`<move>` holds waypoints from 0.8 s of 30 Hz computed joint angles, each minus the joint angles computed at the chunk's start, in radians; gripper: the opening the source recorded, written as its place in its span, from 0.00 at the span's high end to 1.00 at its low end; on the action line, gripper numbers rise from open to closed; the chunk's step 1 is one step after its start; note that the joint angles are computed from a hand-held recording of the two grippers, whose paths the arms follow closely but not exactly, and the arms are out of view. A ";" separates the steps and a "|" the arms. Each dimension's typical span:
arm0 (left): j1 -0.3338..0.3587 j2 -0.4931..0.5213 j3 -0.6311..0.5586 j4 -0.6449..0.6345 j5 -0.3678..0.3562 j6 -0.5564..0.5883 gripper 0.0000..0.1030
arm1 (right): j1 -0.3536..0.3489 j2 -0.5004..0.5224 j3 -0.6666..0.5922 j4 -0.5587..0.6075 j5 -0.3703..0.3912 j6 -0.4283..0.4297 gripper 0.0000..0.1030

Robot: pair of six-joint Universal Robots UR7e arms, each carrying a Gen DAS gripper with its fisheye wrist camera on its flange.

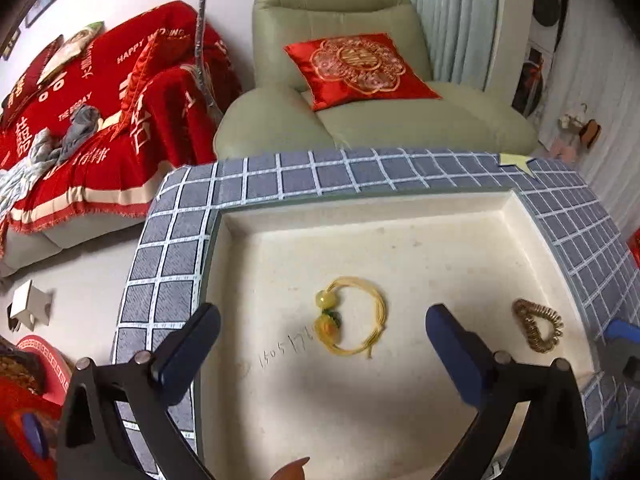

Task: Organize jewelry
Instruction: 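Lift both tools out of the tray back toward the remaining jewelry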

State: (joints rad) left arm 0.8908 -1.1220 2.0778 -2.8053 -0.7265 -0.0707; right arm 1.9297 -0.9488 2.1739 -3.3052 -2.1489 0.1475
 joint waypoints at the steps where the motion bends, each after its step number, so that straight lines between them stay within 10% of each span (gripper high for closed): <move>1: -0.008 -0.010 0.002 0.012 0.002 -0.003 0.00 | 0.002 -0.004 0.007 -0.001 -0.001 0.006 0.40; 9: -0.095 -0.149 0.118 -0.022 0.041 0.030 0.00 | 0.044 -0.039 0.085 -0.135 0.023 0.004 0.00; 24: -0.174 -0.539 0.352 0.327 0.015 -0.211 0.00 | 0.148 -0.130 0.220 -0.110 -0.057 0.092 0.00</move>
